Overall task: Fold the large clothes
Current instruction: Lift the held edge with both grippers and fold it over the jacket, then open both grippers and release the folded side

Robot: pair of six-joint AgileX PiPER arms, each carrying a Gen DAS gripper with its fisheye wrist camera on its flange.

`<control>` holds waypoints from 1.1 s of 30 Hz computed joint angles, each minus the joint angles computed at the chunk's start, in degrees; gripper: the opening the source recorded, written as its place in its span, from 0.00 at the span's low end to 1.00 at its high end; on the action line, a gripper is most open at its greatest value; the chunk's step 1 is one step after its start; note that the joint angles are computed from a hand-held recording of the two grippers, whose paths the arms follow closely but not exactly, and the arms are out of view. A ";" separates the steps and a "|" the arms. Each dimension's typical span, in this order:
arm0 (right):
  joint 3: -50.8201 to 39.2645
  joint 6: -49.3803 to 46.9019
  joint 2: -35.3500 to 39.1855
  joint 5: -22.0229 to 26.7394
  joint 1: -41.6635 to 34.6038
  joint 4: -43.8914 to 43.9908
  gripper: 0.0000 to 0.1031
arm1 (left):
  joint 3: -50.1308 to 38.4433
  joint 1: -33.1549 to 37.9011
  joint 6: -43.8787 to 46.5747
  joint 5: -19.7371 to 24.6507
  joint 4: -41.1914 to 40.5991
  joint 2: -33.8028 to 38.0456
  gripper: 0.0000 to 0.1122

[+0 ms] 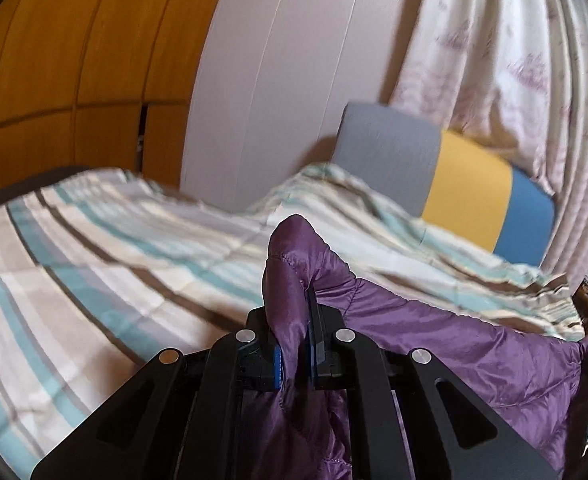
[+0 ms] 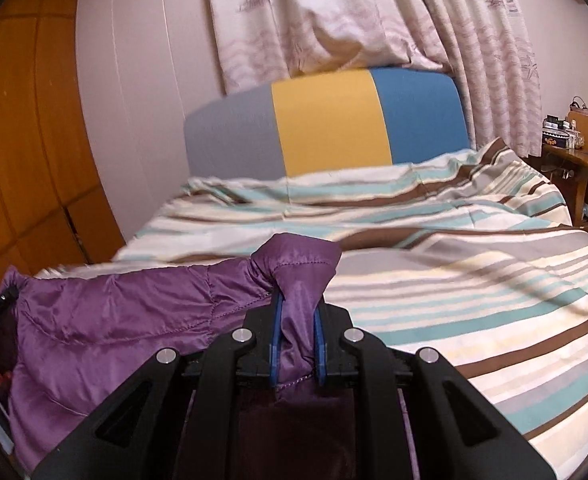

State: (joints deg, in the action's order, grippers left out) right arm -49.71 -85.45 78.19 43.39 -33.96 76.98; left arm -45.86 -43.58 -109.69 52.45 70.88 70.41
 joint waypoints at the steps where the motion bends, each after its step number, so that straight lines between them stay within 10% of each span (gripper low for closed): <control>1: 0.03 -0.63 0.93 -1.55 1.00 0.06 0.12 | 0.11 1.44 0.24 -1.51 -0.86 0.97 0.08; 11: -3.62 15.92 11.39 -16.77 11.88 -17.61 0.22 | -2.72 13.36 11.89 -15.79 -14.33 10.40 0.08; 19: -4.36 34.40 13.42 -24.67 18.49 -38.33 0.28 | -5.66 13.35 18.23 -13.55 -20.42 12.74 0.17; 21: -4.06 35.58 13.20 -25.43 18.74 -39.56 0.31 | -6.77 13.11 19.63 -11.61 -21.97 12.75 0.32; 23: -4.07 38.19 13.18 -26.04 18.86 -41.88 0.38 | -7.82 10.44 19.90 -6.88 -22.35 11.06 0.69; 29: -3.66 45.03 12.47 -27.53 19.87 -48.21 0.42 | -9.81 -8.38 9.45 9.43 -10.83 6.97 0.86; 33: -3.61 44.22 12.19 -27.37 19.40 -47.47 0.45 | -16.60 -12.46 12.21 10.32 -12.22 11.78 0.86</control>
State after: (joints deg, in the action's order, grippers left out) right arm -53.32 -41.22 90.38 16.02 -14.57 29.51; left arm -62.45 -56.03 -97.48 62.77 58.66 82.18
